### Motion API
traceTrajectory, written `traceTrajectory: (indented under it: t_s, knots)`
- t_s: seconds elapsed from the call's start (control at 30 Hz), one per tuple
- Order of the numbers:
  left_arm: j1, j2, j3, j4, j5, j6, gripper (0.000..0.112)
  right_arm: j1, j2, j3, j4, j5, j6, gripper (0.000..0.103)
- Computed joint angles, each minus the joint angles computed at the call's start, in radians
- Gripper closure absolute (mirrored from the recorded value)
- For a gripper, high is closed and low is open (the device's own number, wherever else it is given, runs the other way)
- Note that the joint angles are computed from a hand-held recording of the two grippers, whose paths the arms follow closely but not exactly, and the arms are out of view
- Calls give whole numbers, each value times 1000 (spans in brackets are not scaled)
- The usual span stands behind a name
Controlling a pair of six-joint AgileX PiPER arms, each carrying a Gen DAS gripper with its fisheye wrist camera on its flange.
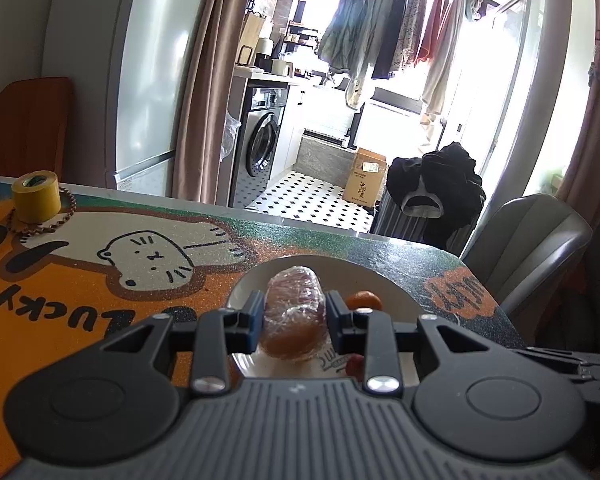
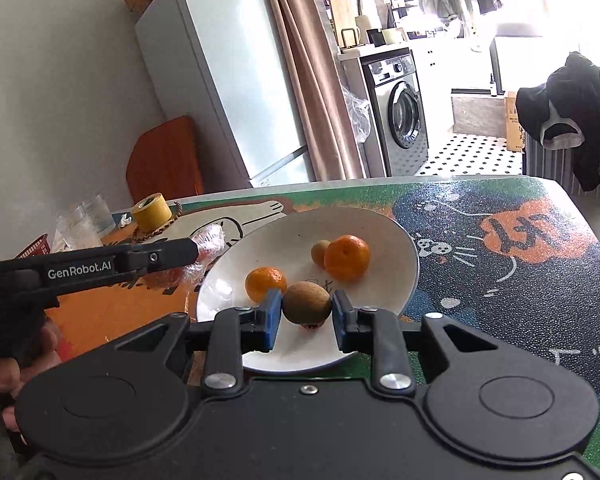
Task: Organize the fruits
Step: 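Carry the wrapped bag and brown fruit up over the white bowl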
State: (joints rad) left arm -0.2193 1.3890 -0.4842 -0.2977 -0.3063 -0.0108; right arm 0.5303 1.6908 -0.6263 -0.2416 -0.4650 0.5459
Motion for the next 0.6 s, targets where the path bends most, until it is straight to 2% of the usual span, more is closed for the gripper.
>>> traceTrajectory:
  t_s: [0.13,0.2,0.37,0.47,0.6]
  knots:
    - [0,42,-50,-110,-5,124,81,-10,17,-26,-20,5,12,77]
    - [5,60,-72,-95,1,110,81,-13,25,-40,-27,8,16,77]
    - [-4,116,-112,-172,-17,175,81,-31,48,-81,-67,22,40,77]
    - [8,154,-126,-136,-23,132,81,-33,63,-106,-69,35,39,77]
    - [35,205,-146,-19,-22,9,81,-30,78,-128,-57,44,29,77]
